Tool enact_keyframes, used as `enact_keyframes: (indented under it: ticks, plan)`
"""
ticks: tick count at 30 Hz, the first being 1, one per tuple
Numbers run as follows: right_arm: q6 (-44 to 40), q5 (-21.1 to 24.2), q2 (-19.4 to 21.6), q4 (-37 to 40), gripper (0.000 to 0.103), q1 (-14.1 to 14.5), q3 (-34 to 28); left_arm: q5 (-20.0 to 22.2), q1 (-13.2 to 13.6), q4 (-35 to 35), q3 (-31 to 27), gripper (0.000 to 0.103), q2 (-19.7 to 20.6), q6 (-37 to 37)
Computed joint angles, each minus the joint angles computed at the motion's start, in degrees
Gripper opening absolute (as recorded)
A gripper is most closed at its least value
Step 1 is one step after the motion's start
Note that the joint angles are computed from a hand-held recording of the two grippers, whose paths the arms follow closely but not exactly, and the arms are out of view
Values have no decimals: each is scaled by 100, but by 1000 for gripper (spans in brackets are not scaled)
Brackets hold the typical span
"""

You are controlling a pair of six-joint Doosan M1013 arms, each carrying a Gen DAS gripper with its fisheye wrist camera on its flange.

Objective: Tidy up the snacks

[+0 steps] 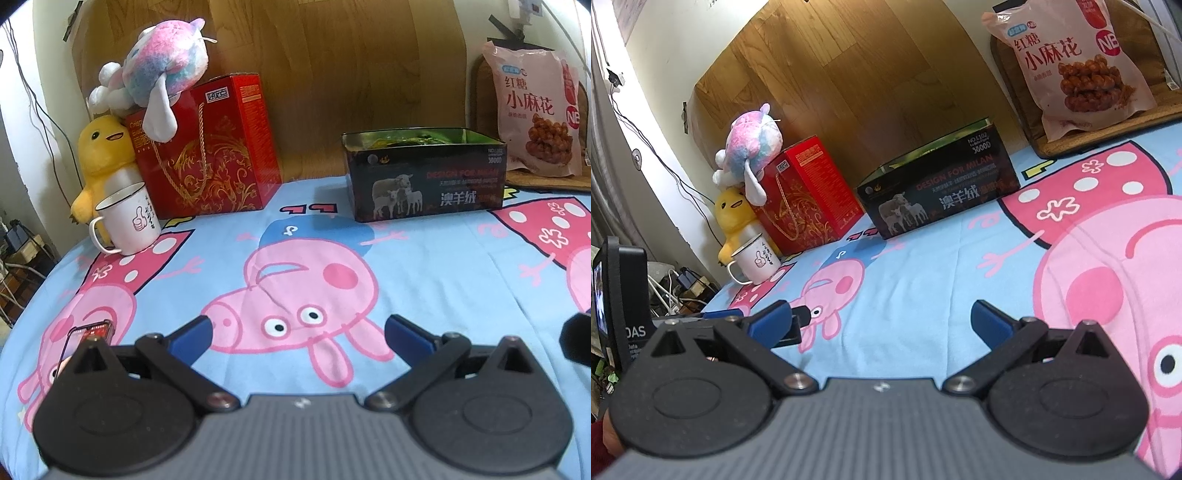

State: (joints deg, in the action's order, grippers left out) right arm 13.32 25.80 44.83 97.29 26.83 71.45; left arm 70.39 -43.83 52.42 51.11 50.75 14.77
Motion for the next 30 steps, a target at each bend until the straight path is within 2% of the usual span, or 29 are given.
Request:
enact_keyframes:
  ticks: [17, 23, 30]
  plan:
    - [-28, -25, 1, 60, 103, -2, 12, 364, -37, 180, -163, 103, 119, 163]
    - [-48, -30, 1, 82, 103, -1, 17, 368, -67, 319, -144, 103, 120, 173]
    - [-319, -43, -8, 454, 103, -6, 72, 385, -72, 397, -128, 103, 110, 33]
